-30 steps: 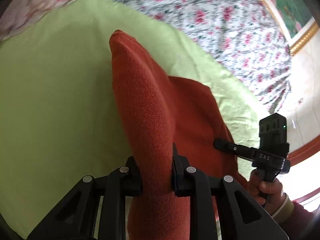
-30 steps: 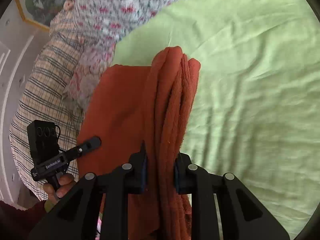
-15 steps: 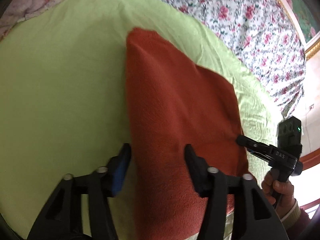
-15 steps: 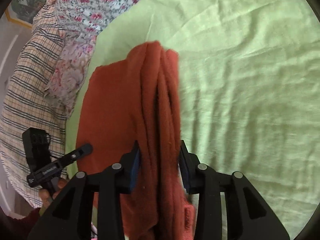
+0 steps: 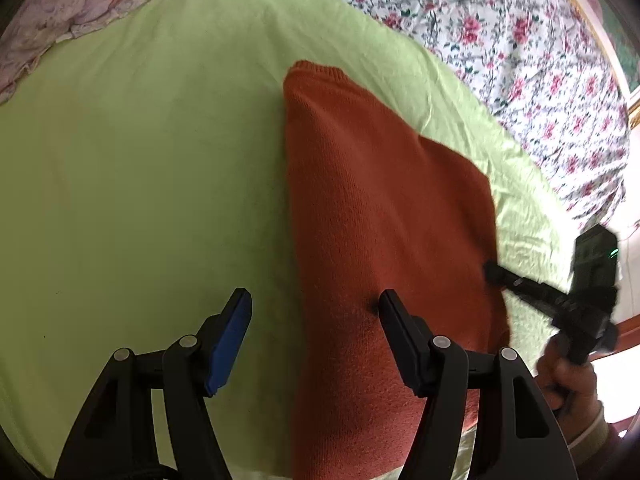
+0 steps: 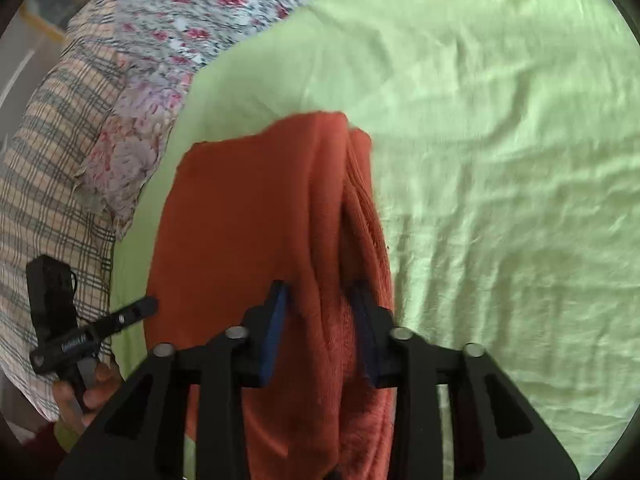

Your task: Fold small clothes

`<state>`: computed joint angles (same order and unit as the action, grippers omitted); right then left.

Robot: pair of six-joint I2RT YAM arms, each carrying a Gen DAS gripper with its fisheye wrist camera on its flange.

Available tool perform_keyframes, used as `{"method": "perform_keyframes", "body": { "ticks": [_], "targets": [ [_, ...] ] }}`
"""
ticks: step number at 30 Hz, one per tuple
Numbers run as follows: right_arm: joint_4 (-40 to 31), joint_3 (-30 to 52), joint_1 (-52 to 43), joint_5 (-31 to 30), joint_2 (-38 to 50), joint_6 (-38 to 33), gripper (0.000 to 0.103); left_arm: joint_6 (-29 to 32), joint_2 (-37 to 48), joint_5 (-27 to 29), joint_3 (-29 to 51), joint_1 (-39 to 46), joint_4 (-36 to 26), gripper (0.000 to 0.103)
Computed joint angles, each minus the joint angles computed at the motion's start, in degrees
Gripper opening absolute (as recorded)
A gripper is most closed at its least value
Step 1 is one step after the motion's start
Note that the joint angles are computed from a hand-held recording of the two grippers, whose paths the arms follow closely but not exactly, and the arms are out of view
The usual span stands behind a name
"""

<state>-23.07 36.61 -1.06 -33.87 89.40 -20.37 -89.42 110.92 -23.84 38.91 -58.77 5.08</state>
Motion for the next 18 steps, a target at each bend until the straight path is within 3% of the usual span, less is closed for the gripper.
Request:
{"method": "perform_keyframes", "body": {
  "ticks": [5,7,10,13,18],
  "targets": [
    [-7.1,0.0,-5.9,-9.6,-10.3,-4.7,0.011,1.6,1.0,0.5,1.0,0.6,0.9,0.07],
    [-7.1,0.1,-7.0,-7.5,-9.8,-6.2,0.011,2.4,1.9,1.6,1.3,1.8,2.1,0.071],
    [-3.2,0.6,-7.1,-2.3,-2.1,-5.8,0.011,5.5,3.5,3.3,2.9,4.8,2.1,0.072],
    [-0.7,0.8,-6.9,-2.1,2.3,-5.2,0.011,8.6,4.6,4.9,3.5,9.0,3.2,0.072],
    [1.7,0.8,-4.2,0.3,3.1,-4.4,0.011,14.2,7.5,6.8,7.7,16.9,1.1,0.059]
  ]
}}
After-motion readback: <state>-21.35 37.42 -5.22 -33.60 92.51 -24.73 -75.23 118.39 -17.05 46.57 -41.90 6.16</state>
